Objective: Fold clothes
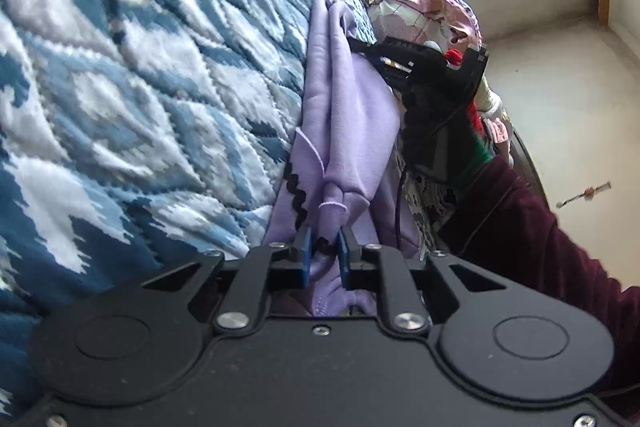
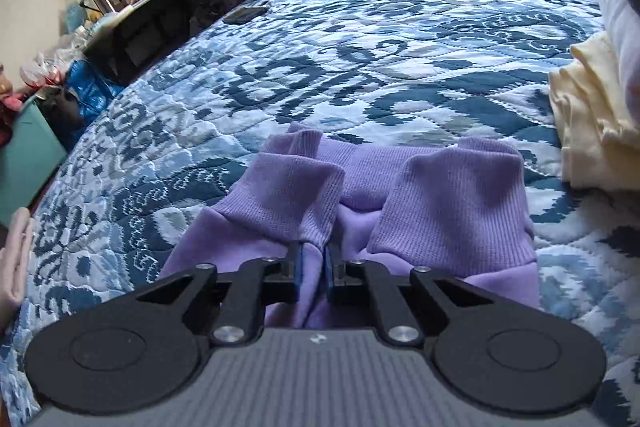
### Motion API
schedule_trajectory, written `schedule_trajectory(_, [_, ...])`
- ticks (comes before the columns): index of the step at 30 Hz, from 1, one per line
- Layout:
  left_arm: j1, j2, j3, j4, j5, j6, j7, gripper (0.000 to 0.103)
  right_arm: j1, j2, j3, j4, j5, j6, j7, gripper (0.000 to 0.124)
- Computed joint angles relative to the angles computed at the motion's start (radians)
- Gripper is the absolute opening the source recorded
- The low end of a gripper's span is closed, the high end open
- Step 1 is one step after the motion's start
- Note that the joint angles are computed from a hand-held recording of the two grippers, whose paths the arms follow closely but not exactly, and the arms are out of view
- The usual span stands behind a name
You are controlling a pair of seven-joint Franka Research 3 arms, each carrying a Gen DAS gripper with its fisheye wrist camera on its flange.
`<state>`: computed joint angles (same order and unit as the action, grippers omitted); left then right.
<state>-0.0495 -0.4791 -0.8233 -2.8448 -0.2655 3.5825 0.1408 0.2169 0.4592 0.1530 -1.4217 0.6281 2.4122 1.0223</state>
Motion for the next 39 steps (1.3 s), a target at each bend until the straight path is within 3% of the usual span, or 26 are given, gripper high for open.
schedule_trajectory(3, [0.037, -0.034, -0.039, 0.011, -0.004, -0.039, 0.002, 0.016, 0.015, -0.067, -0.007, -0.059, -0.018, 0.079, -0.017, 0.031])
schedule_trajectory(5, [0.071, -0.077, -0.068, 0.022, 0.011, -0.084, -0.002, 0.02, 0.009, -0.135, 0.001, -0.128, -0.002, 0.146, -0.088, 0.032])
schedule_trajectory(9, [0.1, -0.172, -0.089, 0.046, 0.061, -0.214, -0.021, 0.042, -0.042, -0.297, 0.027, -0.278, 0.179, 0.127, -0.378, 0.031])
schedule_trajectory(11, [0.095, -0.214, -0.079, 0.061, 0.095, -0.279, -0.023, 0.045, -0.039, -0.4, 0.013, -0.388, 0.252, 0.104, -0.529, 0.031])
schedule_trajectory(14, [0.072, -0.304, -0.05, 0.121, 0.182, -0.496, 0.015, 0.044, -0.002, -0.525, -0.018, -0.546, 0.278, 0.119, -0.671, 0.03])
schedule_trajectory(16, [0.106, -0.348, -0.062, 0.208, 0.271, -0.691, 0.055, 0.043, 0.026, -0.577, -0.041, -0.623, 0.286, 0.131, -0.72, 0.03])
schedule_trajectory(17, [0.121, -0.347, -0.064, 0.246, 0.318, -0.742, 0.085, 0.042, 0.04, -0.598, -0.051, -0.656, 0.293, 0.145, -0.739, 0.03])
schedule_trajectory(19, [0.149, -0.318, -0.06, 0.293, 0.387, -0.752, 0.123, 0.035, 0.067, -0.614, -0.077, -0.688, 0.319, 0.151, -0.748, 0.03])
schedule_trajectory(21, [0.204, -0.248, -0.075, 0.345, 0.458, -0.707, 0.155, 0.034, 0.088, -0.621, -0.101, -0.704, 0.354, 0.145, -0.751, 0.03])
schedule_trajectory(24, [0.317, -0.13, -0.155, 0.425, 0.578, -0.714, 0.193, 0.031, 0.103, -0.603, -0.121, -0.693, 0.4, 0.12, -0.74, 0.03])
schedule_trajectory(26, [0.387, -0.032, -0.222, 0.467, 0.641, -0.747, 0.204, 0.031, 0.101, -0.564, -0.114, -0.676, 0.362, 0.129, -0.697, 0.03])
schedule_trajectory(27, [0.443, -0.003, -0.285, 0.475, 0.646, -0.766, 0.197, 0.031, 0.097, -0.534, -0.109, -0.663, 0.32, 0.123, -0.656, 0.029])
schedule_trajectory(29, [0.503, -0.032, -0.341, 0.444, 0.718, -0.7, 0.068, 0.033, 0.09, -0.488, -0.102, -0.646, 0.289, 0.113, -0.634, 0.029])
schedule_trajectory(30, [0.488, -0.023, -0.325, 0.447, 0.72, -0.713, 0.061, 0.033, 0.089, -0.481, -0.098, -0.651, 0.325, 0.123, -0.682, 0.029])
schedule_trajectory(33, [0.469, 0.014, -0.313, 0.484, 0.765, -0.777, 0.082, 0.033, 0.083, -0.482, -0.089, -0.642, 0.305, 0.117, -0.658, 0.029])
schedule_trajectory(37, [0.334, -0.071, -0.198, 0.472, 0.76, -0.823, 0.043, 0.032, 0.072, -0.562, -0.111, -0.68, 0.399, 0.078, -0.727, 0.03])
schedule_trajectory(39, [0.336, -0.068, -0.201, 0.492, 0.794, -0.838, 0.025, 0.032, 0.072, -0.614, -0.129, -0.723, 0.454, 0.062, -0.787, 0.03])
